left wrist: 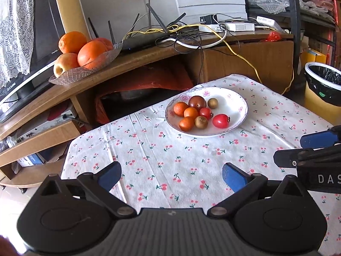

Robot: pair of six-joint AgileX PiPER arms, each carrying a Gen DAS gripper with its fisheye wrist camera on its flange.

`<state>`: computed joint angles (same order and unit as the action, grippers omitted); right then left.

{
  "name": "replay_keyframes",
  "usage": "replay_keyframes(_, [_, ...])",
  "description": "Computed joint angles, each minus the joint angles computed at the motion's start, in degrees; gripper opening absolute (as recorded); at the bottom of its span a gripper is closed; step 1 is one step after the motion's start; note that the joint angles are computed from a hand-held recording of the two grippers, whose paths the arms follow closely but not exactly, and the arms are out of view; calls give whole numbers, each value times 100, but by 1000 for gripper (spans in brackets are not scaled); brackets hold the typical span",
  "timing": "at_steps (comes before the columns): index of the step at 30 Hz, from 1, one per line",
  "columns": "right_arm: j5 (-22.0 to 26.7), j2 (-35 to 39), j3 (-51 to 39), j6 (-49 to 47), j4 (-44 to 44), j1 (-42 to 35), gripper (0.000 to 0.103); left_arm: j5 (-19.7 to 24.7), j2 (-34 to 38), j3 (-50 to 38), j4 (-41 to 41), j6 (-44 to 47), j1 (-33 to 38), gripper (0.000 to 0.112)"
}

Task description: Organize fruits

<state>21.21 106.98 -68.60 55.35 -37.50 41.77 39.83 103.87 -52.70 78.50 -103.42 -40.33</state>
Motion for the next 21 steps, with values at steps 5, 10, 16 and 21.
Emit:
replay_keyframes(5, [17, -120, 149, 274, -191, 88, 44, 77, -76, 104, -45, -61, -119, 103])
replay_keyframes(10, [21, -224, 305, 474, -316, 164, 44, 177, -114, 205, -67, -146, -257, 103])
replay_keyframes(16, [45, -342, 464, 673, -463, 253, 45, 225, -220, 353, -61, -279, -375, 103])
replay_keyframes(21, [109, -403, 557, 852, -594, 347, 45, 298, -281, 461, -99, -379, -489, 103])
